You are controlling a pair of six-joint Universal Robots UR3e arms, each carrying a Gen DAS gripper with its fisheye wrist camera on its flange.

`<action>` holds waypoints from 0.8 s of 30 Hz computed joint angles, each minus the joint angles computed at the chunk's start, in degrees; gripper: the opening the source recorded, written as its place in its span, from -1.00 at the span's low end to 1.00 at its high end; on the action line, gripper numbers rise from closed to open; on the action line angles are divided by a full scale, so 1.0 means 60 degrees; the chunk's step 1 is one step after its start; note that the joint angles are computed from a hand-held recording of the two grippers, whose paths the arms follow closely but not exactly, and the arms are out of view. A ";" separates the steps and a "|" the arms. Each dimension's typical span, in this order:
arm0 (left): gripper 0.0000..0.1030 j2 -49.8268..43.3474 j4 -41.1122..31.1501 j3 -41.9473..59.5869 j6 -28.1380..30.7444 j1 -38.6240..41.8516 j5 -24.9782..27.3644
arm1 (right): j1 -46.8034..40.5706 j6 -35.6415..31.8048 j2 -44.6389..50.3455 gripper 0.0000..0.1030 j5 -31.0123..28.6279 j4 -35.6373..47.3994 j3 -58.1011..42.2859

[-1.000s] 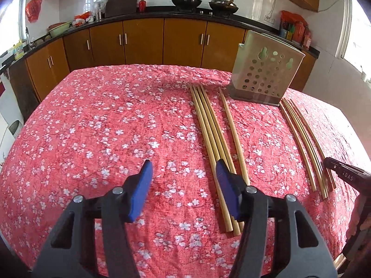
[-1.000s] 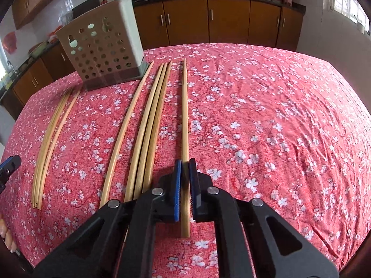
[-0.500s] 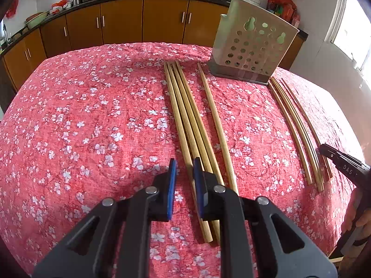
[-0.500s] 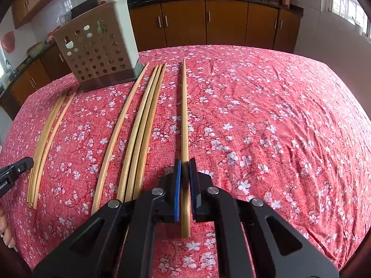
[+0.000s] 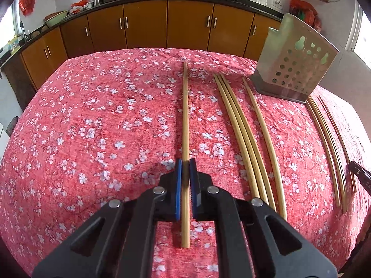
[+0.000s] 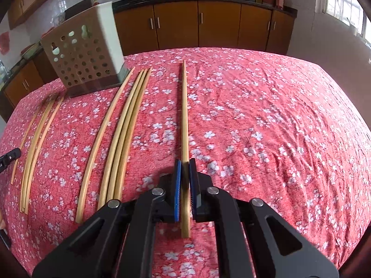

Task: Organize utensils
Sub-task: 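Close the right gripper on a wooden chopstick while the left gripper grasps another chopstick, then lift both held chopsticks upright and carry them over the perforated holder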

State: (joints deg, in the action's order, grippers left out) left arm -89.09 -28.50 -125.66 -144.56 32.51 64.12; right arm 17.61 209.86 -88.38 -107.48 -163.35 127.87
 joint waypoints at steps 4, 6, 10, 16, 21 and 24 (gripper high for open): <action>-0.83 0.0477 -0.0260 -0.0471 0.0586 0.0491 -0.0430 | -0.0542 -0.0211 -0.0341 -0.85 0.0431 -0.0434 0.0517; -0.83 0.0694 -0.0494 -0.0631 0.0792 0.0688 -0.0632 | -0.0509 -0.0228 -0.0364 -0.84 0.0337 -0.0423 0.0540; -0.83 0.1060 -0.0804 -0.0872 0.1058 0.0895 -0.0784 | -0.0444 -0.0170 -0.0526 -0.85 0.0289 -0.0348 0.0647; -0.83 0.1356 -0.0928 -0.0964 0.1218 0.0996 -0.0819 | -0.0031 0.0055 -0.0454 -0.84 -0.0107 -0.0496 0.0749; -0.85 0.1387 -0.0734 -0.0948 0.1253 0.0884 -0.0707 | -0.0066 -0.0061 -0.0626 -0.85 -0.0001 -0.0619 0.0924; -0.85 0.1714 -0.1036 -0.0880 0.1274 0.0985 -0.0833 | -0.0008 0.0087 -0.1433 -0.85 -0.0135 -0.0756 0.1342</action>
